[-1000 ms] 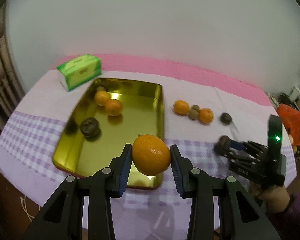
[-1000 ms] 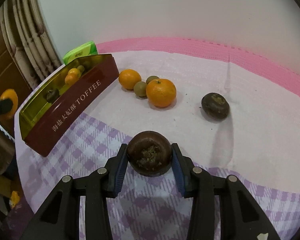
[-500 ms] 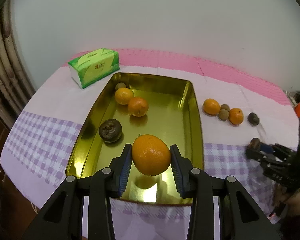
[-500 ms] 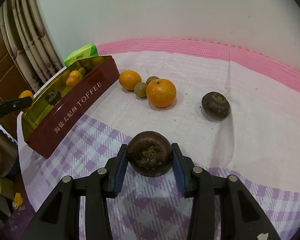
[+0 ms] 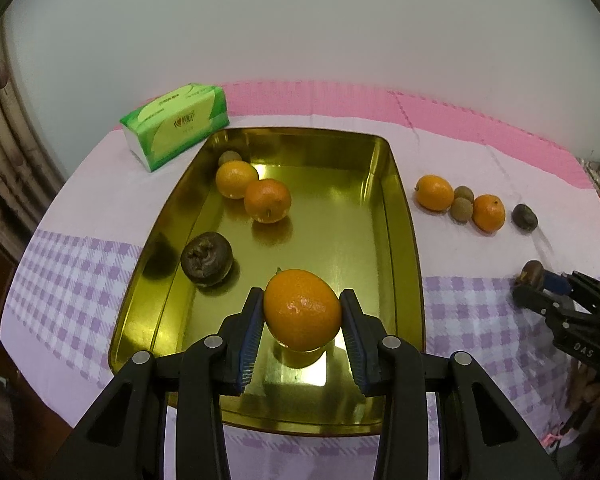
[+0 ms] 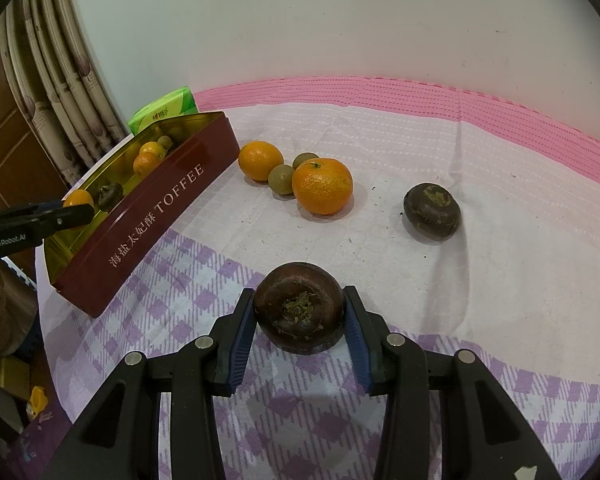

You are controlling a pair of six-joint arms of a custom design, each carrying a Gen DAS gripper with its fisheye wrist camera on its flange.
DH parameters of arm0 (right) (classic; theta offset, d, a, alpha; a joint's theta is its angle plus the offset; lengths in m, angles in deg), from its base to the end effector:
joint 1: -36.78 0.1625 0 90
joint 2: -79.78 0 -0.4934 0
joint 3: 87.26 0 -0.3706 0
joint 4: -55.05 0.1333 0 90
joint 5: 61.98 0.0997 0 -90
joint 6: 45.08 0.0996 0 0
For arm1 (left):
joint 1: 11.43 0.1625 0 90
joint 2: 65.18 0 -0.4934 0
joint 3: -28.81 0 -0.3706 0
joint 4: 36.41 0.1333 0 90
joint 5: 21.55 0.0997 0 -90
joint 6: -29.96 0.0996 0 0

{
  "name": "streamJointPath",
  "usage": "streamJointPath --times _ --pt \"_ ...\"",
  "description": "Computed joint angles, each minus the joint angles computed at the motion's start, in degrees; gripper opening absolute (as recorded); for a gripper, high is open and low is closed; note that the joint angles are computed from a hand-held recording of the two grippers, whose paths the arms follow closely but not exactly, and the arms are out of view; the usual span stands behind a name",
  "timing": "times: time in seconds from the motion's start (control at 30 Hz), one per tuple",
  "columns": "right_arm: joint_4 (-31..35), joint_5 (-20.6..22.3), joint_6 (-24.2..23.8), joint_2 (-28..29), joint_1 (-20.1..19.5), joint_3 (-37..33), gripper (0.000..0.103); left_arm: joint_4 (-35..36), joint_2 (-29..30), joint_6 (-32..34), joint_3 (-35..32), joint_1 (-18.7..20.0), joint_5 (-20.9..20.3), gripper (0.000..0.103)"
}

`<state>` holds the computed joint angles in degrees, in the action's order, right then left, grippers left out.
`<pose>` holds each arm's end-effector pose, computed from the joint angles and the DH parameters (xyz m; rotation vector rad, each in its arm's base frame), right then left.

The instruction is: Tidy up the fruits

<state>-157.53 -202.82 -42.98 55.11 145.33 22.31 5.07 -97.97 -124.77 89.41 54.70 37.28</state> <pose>0.2436 -0.5497 0.0105 -0.0387 -2.2456 0.9330 -0.1059 -0.6961 0.1418 0.9452 2.3808 -0.4587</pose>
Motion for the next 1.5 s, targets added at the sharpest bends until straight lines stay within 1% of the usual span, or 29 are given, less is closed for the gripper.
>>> streamJointPath --times 0.53,0.7,0.87,0.97,1.13,1.2,1.5 --pt "0.0 -0.08 0.03 0.07 0.02 -0.05 0.041 0.65 0.72 0.31 0.14 0.02 -1.53 0.039" --pt "0.19 -0.02 0.19 -0.01 0.01 0.01 0.041 1.6 1.33 -0.32 -0.89 0.21 -2.01 0.04" --pt "0.27 -0.06 0.18 -0.03 0.02 -0.02 0.041 0.64 0.87 0.05 -0.25 0.03 -2.21 0.04" --pt "0.33 -0.15 0.28 -0.02 0.07 -0.04 0.041 1.35 1.04 -0.15 -0.44 -0.08 -2.41 0.044" --pt "0.47 -0.21 0.3 -0.05 0.09 -0.07 0.041 0.95 0.68 -0.26 0.29 -0.54 -3.01 0.061" --pt "0.55 -0.32 0.28 -0.04 0.11 -0.11 0.041 0.08 0.19 -0.02 1.06 -0.83 -3.28 0.064" --pt "1.25 -1.14 0.05 0.07 0.27 -0.42 0.041 -0.88 -0.96 0.05 2.48 -1.56 -3.95 0.068"
